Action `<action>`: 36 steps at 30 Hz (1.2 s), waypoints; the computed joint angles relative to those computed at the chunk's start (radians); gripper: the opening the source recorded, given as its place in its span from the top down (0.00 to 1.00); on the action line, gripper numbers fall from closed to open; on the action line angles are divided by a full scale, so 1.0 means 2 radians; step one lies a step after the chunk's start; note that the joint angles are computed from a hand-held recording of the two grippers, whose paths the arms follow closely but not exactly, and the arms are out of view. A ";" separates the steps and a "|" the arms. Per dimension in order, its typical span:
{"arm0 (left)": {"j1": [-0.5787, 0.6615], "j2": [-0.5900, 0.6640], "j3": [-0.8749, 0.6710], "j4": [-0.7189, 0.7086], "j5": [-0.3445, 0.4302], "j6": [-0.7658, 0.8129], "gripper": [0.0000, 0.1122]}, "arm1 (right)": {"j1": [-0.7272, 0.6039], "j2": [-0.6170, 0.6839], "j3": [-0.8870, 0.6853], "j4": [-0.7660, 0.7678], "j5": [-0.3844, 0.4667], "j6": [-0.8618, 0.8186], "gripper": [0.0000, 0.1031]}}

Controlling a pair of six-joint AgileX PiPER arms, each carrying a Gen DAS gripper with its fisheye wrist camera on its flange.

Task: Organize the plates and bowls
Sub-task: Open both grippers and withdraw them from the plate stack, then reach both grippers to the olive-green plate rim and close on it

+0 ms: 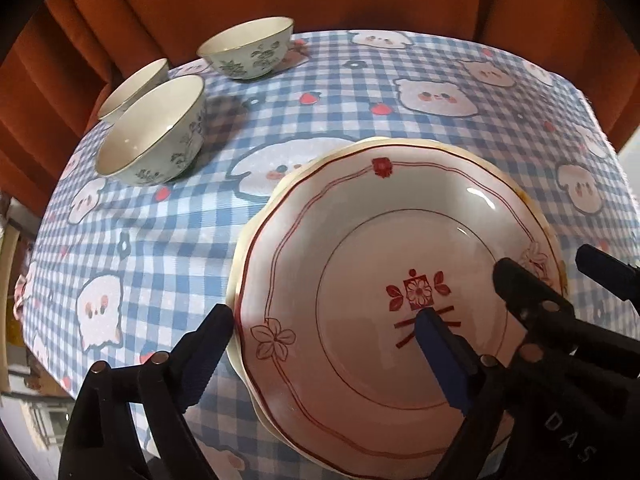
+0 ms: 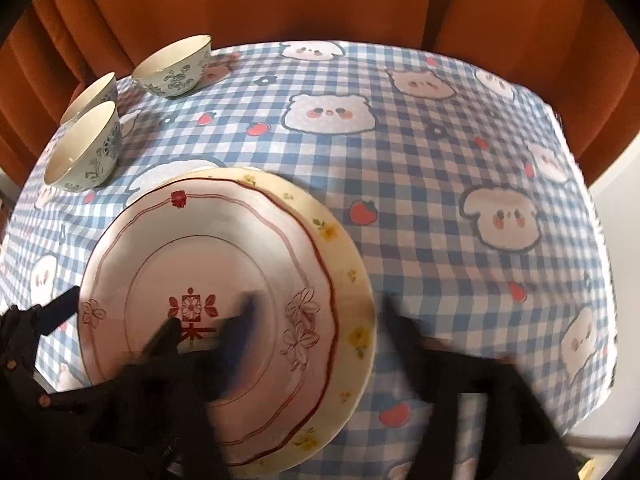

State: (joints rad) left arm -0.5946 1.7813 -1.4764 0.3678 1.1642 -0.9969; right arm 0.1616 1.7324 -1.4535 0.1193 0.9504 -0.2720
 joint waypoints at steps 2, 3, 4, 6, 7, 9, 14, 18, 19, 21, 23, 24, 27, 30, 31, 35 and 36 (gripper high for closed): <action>0.004 -0.009 0.013 -0.007 -0.016 0.017 0.16 | 0.012 -0.008 0.008 -0.016 -0.004 0.023 0.22; 0.008 -0.017 0.023 -0.013 -0.027 0.029 0.16 | 0.019 -0.012 0.012 -0.024 -0.006 0.035 0.22; 0.010 -0.024 0.031 -0.017 -0.033 0.037 0.16 | 0.027 -0.016 0.016 -0.034 -0.006 0.050 0.22; 0.016 -0.042 0.051 -0.021 -0.049 0.053 0.16 | 0.045 -0.026 0.024 -0.055 -0.007 0.082 0.22; 0.020 -0.052 0.060 -0.021 -0.056 0.061 0.16 | 0.054 -0.031 0.027 -0.067 -0.008 0.100 0.22; 0.028 -0.074 0.081 -0.020 -0.066 0.080 0.16 | 0.076 -0.041 0.034 -0.095 -0.008 0.146 0.22; 0.062 -0.135 0.140 -0.038 -0.091 0.139 0.16 | 0.135 -0.060 0.042 -0.145 0.010 0.259 0.22; 0.104 -0.187 0.189 -0.069 -0.103 0.199 0.16 | 0.184 -0.068 0.045 -0.162 0.031 0.335 0.22; 0.112 -0.201 0.201 -0.072 -0.106 0.210 0.16 | 0.197 -0.071 0.048 -0.167 0.034 0.355 0.22; 0.133 -0.231 0.225 -0.072 -0.112 0.229 0.16 | 0.233 -0.079 0.052 -0.196 0.042 0.408 0.22; 0.154 -0.252 0.243 -0.077 -0.118 0.249 0.17 | 0.267 -0.079 0.050 -0.220 0.050 0.454 0.22; 0.167 -0.265 0.252 -0.083 -0.121 0.261 0.17 | 0.279 -0.078 0.048 -0.226 0.052 0.471 0.22; 0.195 -0.287 0.267 -0.090 -0.117 0.285 0.18 | 0.306 -0.073 0.040 -0.228 0.058 0.507 0.22; 0.219 -0.303 0.279 -0.087 -0.114 0.293 0.23 | 0.340 -0.057 0.022 -0.247 0.079 0.538 0.22; 0.227 -0.306 0.280 -0.086 -0.113 0.295 0.23 | 0.346 -0.051 0.014 -0.250 0.084 0.542 0.21; 0.264 -0.303 0.278 -0.095 -0.118 0.314 0.24 | 0.361 -0.021 -0.027 -0.253 0.099 0.533 0.20; 0.275 -0.299 0.272 -0.097 -0.120 0.321 0.24 | 0.361 -0.014 -0.036 -0.251 0.097 0.526 0.20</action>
